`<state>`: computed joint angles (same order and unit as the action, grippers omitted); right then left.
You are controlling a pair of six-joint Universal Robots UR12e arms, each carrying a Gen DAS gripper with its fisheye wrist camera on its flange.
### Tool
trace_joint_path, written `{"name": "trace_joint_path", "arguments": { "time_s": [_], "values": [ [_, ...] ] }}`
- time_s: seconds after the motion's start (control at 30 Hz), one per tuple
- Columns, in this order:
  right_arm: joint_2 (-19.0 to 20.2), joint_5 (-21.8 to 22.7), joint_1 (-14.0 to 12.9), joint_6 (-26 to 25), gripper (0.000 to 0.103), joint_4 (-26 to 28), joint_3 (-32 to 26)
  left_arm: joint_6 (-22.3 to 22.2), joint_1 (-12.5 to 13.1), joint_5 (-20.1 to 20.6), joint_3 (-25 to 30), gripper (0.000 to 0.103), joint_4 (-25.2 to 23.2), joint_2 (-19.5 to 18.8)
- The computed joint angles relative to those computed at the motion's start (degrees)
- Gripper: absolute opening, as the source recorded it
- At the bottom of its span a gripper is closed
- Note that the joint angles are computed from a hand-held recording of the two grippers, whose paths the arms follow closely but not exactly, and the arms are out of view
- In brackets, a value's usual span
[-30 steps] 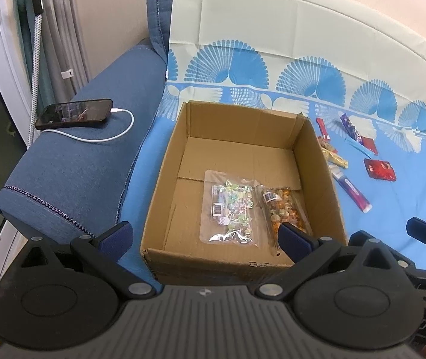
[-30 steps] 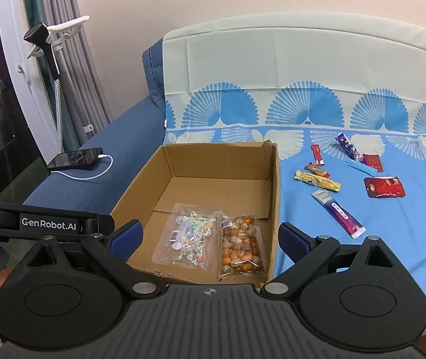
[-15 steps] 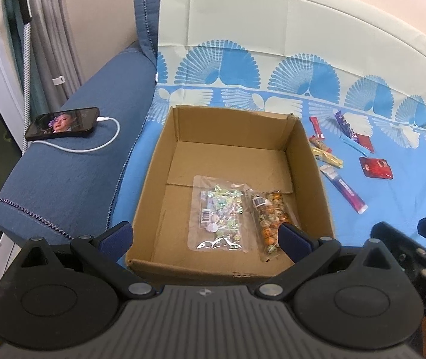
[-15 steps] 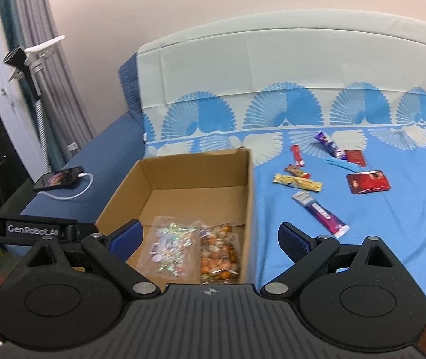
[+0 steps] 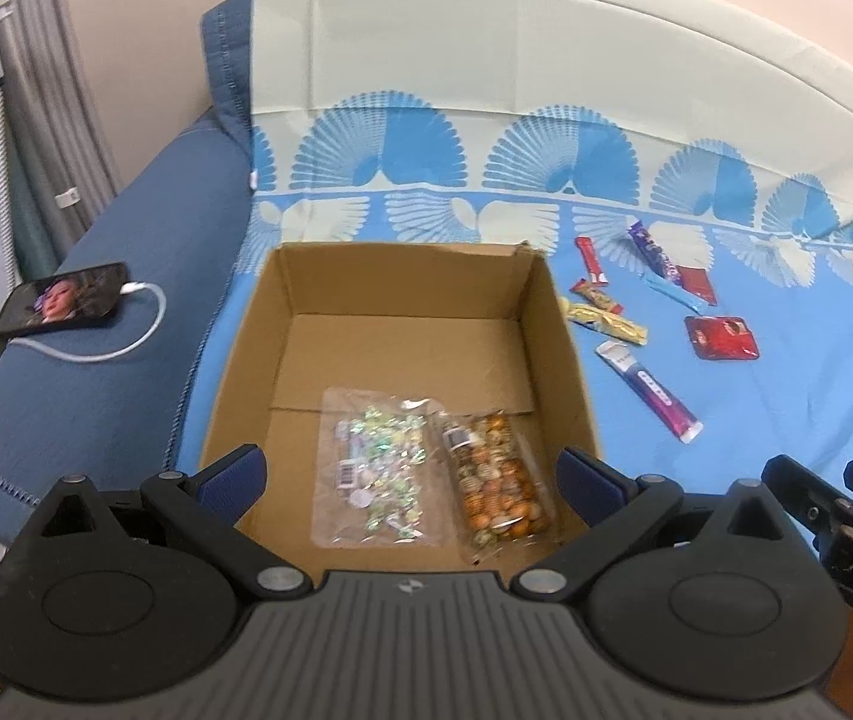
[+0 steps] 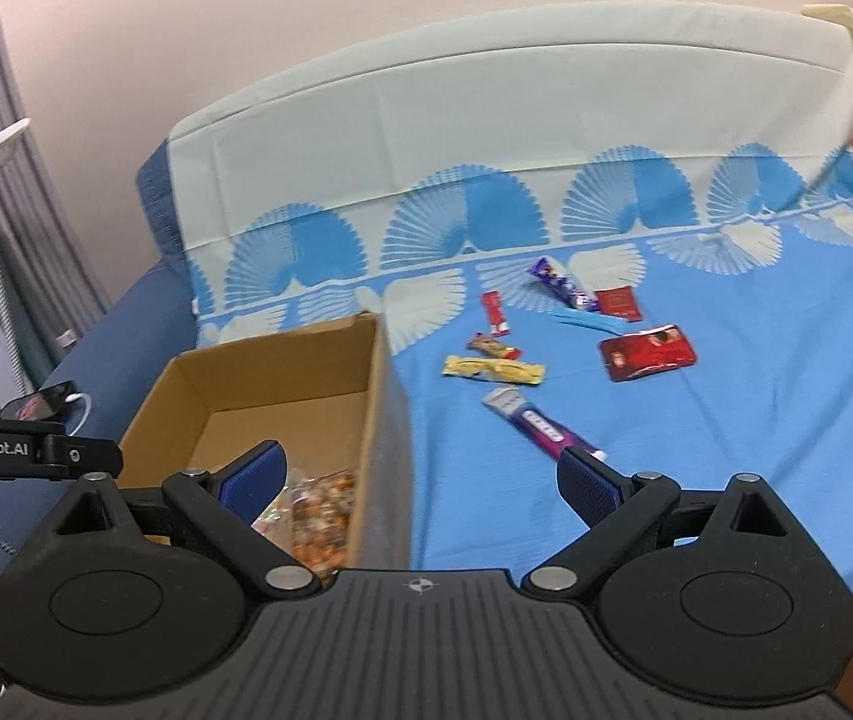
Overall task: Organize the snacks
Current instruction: 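Move both tools back toward the remaining snacks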
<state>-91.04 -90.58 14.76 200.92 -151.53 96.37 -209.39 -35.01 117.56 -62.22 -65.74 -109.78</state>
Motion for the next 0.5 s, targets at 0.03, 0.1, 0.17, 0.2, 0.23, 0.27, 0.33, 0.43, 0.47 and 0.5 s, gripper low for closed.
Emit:
{"name": "trace_joint_path", "arguments": {
  "time_s": [0.03, 0.1, 0.17, 0.2, 0.23, 0.27, 0.33, 0.43, 0.47, 0.5],
  "values": [
    [0.02, -0.18, -0.33, 0.24, 0.097, 0.15, 0.05, 0.37, -0.04, -0.30, 0.85, 0.103, -0.13, -0.59],
    [0.02, -0.25, -0.99, 0.59, 0.097, 0.32, 0.20, 1.24, -0.10, -1.07, 2.62, 0.103, -0.20, -1.86],
    [0.07, -0.61, -1.67, 1.02, 0.097, 0.25, 0.34, 2.15, -0.09, -2.00, 4.98, 0.103, -0.69, -3.51],
    [0.07, -0.77, -2.06, 1.22, 0.097, 0.16, 0.43, 2.45, -0.14, -2.34, 5.96, 0.103, -0.98, -4.18],
    [0.09, -1.07, -2.48, 1.56, 0.097, 0.09, 0.53, 2.83, -0.15, -2.77, 7.20, 0.103, -1.40, -5.02],
    [0.07, -1.35, -2.82, 1.89, 0.097, 0.11, 0.63, 3.11, -0.16, -3.17, 8.39, 0.103, -1.82, -5.82],
    [0.03, -1.70, -3.66, 2.49, 0.097, 0.39, 0.88, 3.52, -0.17, -3.87, 10.86, 0.103, -2.64, -7.51],
    [0.15, -2.23, -4.95, 3.03, 0.097, 0.75, 1.15, 3.44, 0.02, -5.70, 14.85, 0.103, -4.66, -10.12],
    [0.27, -2.39, -5.35, 3.26, 0.098, 0.87, 1.21, 3.39, 0.08, -6.19, 16.12, 0.103, -5.33, -10.95],
    [0.42, -2.52, -5.82, 3.51, 0.098, 1.02, 1.27, 3.59, 0.12, -6.62, 17.70, 0.103, -6.13, -12.02]
  ]
}}
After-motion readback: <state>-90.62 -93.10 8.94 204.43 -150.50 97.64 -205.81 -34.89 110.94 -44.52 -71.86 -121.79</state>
